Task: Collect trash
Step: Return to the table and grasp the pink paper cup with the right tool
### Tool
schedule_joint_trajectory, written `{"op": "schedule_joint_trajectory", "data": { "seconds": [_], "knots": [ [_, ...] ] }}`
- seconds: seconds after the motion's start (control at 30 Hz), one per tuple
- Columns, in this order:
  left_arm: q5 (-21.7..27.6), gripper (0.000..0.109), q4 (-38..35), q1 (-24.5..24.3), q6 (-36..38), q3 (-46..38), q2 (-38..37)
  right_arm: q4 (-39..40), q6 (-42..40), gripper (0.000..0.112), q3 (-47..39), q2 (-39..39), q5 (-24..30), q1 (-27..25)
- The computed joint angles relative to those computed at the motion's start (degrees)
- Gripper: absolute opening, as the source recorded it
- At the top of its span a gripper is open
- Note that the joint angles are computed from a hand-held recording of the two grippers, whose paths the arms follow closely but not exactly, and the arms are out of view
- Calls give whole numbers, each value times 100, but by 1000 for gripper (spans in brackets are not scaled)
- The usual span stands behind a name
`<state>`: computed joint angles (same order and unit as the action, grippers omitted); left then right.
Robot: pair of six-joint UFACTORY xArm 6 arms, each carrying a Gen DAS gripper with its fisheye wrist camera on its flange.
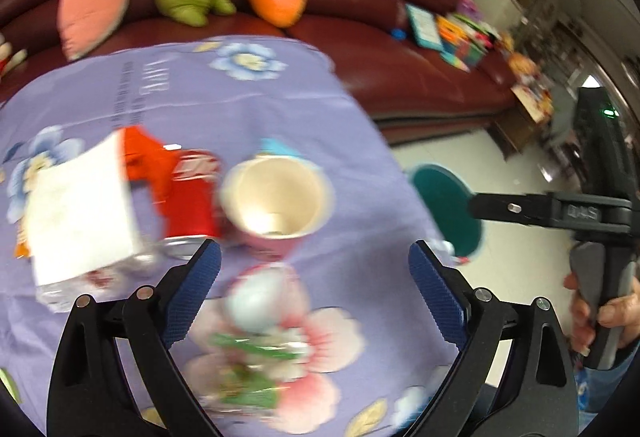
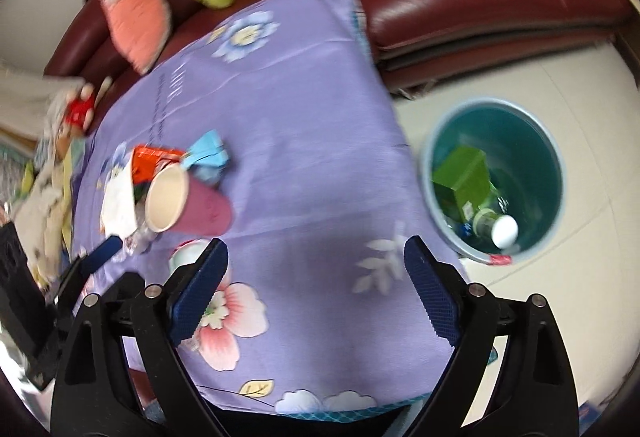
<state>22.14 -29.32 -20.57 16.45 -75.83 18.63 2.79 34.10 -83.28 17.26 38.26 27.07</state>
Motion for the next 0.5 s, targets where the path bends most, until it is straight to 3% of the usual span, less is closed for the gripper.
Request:
{"op": "schedule_joint_trajectory", "data": {
  "seconds": [0.27, 0.5],
  "knots": [
    [-146, 95, -114, 808, -184, 454, -89, -88, -384, 86, -2161, 1457, 1006, 543],
    [-87, 95, -291, 1090, -86, 476, 6, -241, -501, 86, -4571, 3065, 2113, 740]
  ]
}}
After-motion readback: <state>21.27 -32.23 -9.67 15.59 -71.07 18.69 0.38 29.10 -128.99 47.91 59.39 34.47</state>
